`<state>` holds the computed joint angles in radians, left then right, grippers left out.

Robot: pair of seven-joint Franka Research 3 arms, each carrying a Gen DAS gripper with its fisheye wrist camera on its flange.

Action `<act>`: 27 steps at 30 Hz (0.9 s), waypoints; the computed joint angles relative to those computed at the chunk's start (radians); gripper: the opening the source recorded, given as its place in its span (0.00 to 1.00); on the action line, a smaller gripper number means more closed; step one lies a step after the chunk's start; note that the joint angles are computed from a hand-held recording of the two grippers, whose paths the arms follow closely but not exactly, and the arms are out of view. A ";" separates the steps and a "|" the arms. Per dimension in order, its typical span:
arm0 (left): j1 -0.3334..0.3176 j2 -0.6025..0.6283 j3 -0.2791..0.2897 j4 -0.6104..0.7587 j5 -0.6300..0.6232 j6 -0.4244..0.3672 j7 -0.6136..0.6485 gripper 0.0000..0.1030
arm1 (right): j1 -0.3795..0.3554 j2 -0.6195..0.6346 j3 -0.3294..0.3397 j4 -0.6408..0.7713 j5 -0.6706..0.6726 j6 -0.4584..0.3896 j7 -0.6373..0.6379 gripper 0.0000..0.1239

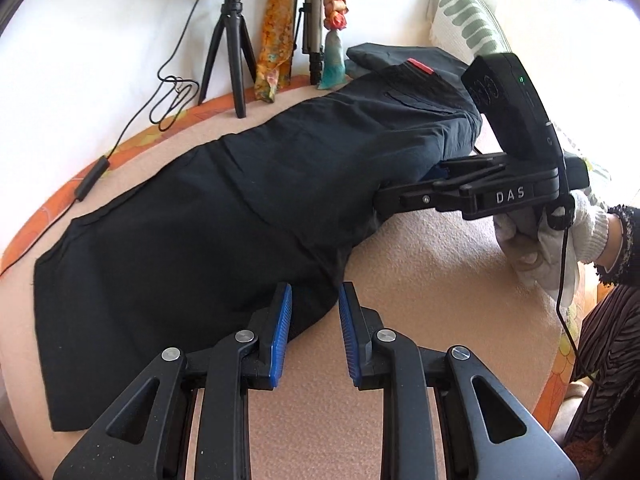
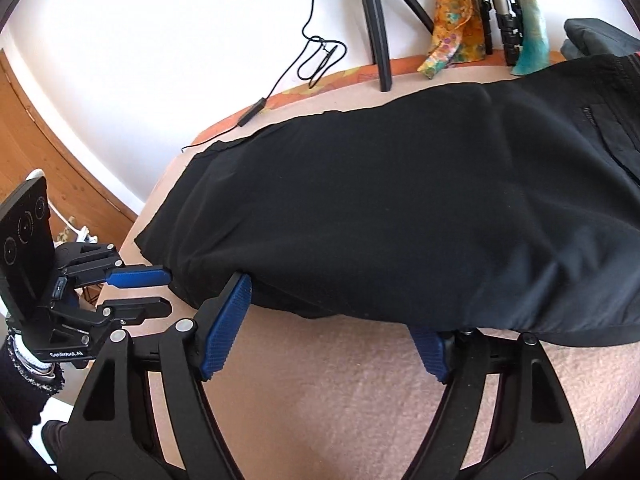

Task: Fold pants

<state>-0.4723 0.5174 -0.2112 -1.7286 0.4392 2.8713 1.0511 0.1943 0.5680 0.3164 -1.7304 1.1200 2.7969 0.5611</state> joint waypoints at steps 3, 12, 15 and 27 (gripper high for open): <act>-0.013 -0.023 0.031 -0.011 0.022 -0.006 -0.038 0.22 | -0.020 0.004 0.019 0.009 0.028 -0.029 -0.036 0.37; 0.012 -0.002 0.015 0.031 0.032 -0.005 -0.058 0.22 | -0.121 -0.068 -0.006 0.003 0.207 -0.390 0.058 0.13; 0.010 0.037 0.001 0.083 0.018 -0.049 -0.018 0.22 | -0.091 -0.086 -0.048 -0.003 0.218 -0.399 0.119 0.13; -0.041 0.245 -0.042 0.382 -0.084 -0.174 0.169 0.22 | 0.015 -0.134 -0.088 -0.122 -0.098 -0.172 0.251 0.40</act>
